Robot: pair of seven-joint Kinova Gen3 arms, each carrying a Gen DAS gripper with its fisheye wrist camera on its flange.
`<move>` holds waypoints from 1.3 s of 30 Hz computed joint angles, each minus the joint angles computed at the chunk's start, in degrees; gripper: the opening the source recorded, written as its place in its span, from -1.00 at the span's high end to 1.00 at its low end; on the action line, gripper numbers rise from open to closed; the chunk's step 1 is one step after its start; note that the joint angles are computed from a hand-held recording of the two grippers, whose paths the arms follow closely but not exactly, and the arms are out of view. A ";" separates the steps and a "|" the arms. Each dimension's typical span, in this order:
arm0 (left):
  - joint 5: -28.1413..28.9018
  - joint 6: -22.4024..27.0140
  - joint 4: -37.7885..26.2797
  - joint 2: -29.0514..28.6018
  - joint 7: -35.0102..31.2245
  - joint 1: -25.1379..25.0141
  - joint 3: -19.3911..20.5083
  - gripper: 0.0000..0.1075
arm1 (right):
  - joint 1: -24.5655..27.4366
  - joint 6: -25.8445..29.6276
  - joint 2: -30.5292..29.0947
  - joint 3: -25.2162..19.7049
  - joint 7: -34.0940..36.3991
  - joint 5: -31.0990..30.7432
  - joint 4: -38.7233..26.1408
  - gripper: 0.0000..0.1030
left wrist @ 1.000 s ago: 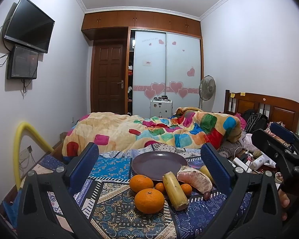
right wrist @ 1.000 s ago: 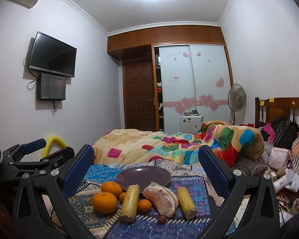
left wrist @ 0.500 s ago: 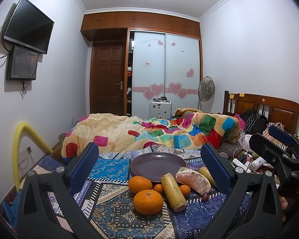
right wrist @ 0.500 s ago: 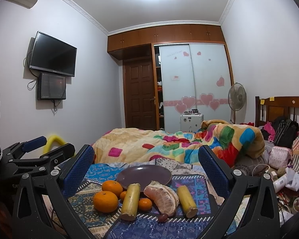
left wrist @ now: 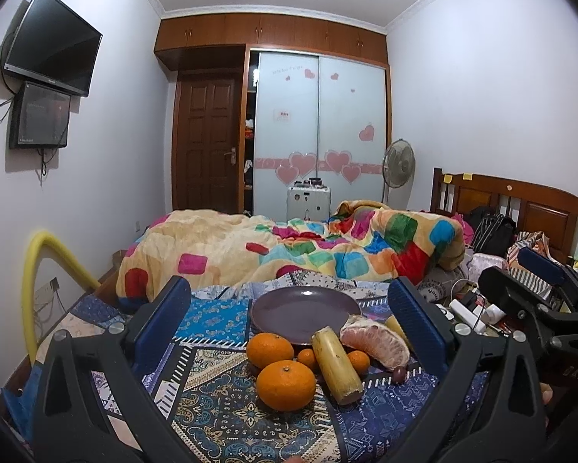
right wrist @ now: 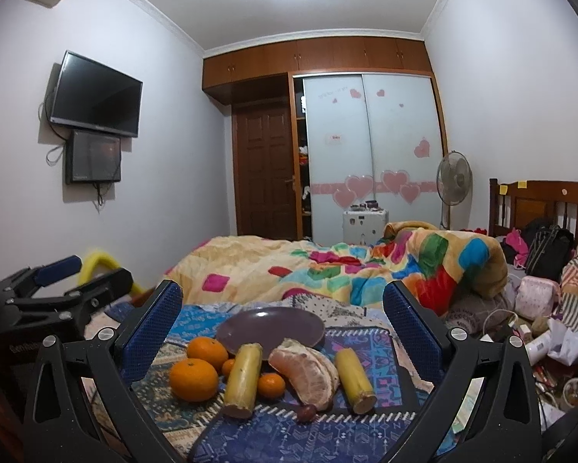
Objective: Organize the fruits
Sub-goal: 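Grasp the large orange with the left tool while the right tool grasps the yellow cylinder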
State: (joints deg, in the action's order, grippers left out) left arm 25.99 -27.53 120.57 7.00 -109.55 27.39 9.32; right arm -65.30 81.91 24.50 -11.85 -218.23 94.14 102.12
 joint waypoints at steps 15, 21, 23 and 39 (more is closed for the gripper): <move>-13.46 20.61 -9.81 7.39 12.15 -7.41 -0.88 -0.92 | 5.24 -7.44 -0.62 0.94 9.88 -12.43 -0.46 -1.00; -19.21 27.64 -14.01 11.28 16.33 -11.87 2.71 -0.86 | 9.41 -15.81 -2.08 1.36 13.35 -17.75 0.65 -1.00; -20.27 30.21 -15.73 12.73 16.83 -13.85 4.81 -0.82 | 11.01 -18.80 -2.53 1.58 15.82 -19.87 0.59 -0.96; -21.33 39.12 -23.73 18.73 13.05 -12.14 5.57 -0.75 | 19.23 -36.17 -3.09 5.67 30.60 -31.85 -0.98 -0.07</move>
